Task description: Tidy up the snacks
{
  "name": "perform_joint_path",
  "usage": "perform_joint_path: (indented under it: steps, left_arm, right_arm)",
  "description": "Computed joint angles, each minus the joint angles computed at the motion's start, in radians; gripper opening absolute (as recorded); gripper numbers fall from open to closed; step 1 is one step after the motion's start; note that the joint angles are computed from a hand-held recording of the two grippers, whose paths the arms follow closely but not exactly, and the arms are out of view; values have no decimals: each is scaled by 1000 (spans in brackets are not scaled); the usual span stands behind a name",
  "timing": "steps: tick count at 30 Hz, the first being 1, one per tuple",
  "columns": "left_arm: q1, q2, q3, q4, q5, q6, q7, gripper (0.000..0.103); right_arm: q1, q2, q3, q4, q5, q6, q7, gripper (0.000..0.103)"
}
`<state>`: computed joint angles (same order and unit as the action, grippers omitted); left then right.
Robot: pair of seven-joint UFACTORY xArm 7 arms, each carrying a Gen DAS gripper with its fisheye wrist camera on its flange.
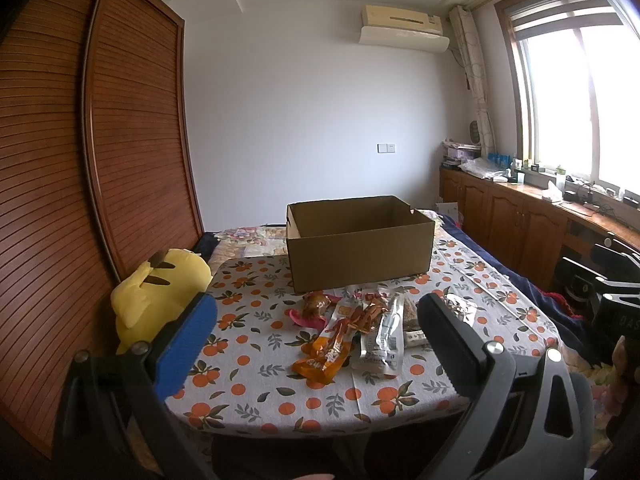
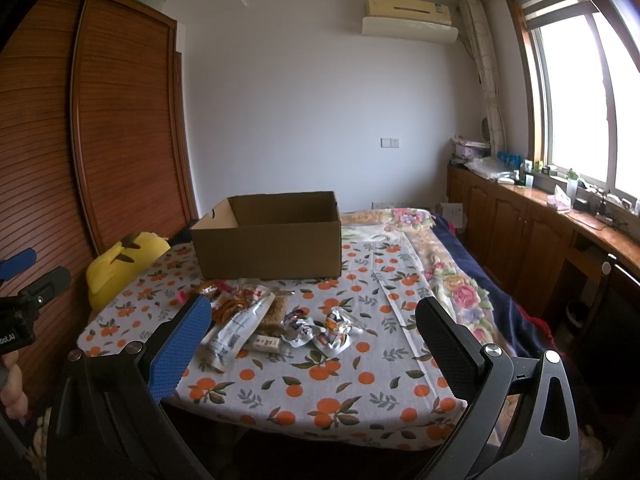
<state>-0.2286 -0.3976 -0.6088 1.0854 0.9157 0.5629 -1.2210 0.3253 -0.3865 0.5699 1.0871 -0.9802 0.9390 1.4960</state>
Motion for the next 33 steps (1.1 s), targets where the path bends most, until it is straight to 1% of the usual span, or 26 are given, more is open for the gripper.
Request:
perform_joint_path:
  steps: [7,12,16,22,26,31,33]
  left_arm:
    - [-9,4,4,-2,-6,0,7,101]
    - [-25,39,22,-4,-25,-15,25,101]
    - [-40,100,31,14,11,-3,24,101]
    - [-100,220,87,64,58,4,42,101]
    - [-142,290,143,90,57,-31,69,101]
    - [-193,372,224,120,1,-81,168,101]
    - [-210,398,259,129,-79,-118,248,101]
  right_arm:
    - [3,0,-4,-4,3,-3,-1,103]
    - [6,0,-18,-23,15,-22,-6,103]
    - [2,9,-35,-40,23,-57,-16,103]
    - [-1,47,-74,-59,24,-116,-41,103]
    - [1,86,-101,-61,10,-151,-52,103]
    - [7,140,-146,-67,-21,-221,-38,103]
    - [11,169,-165,-61,-32,-252,-36,103]
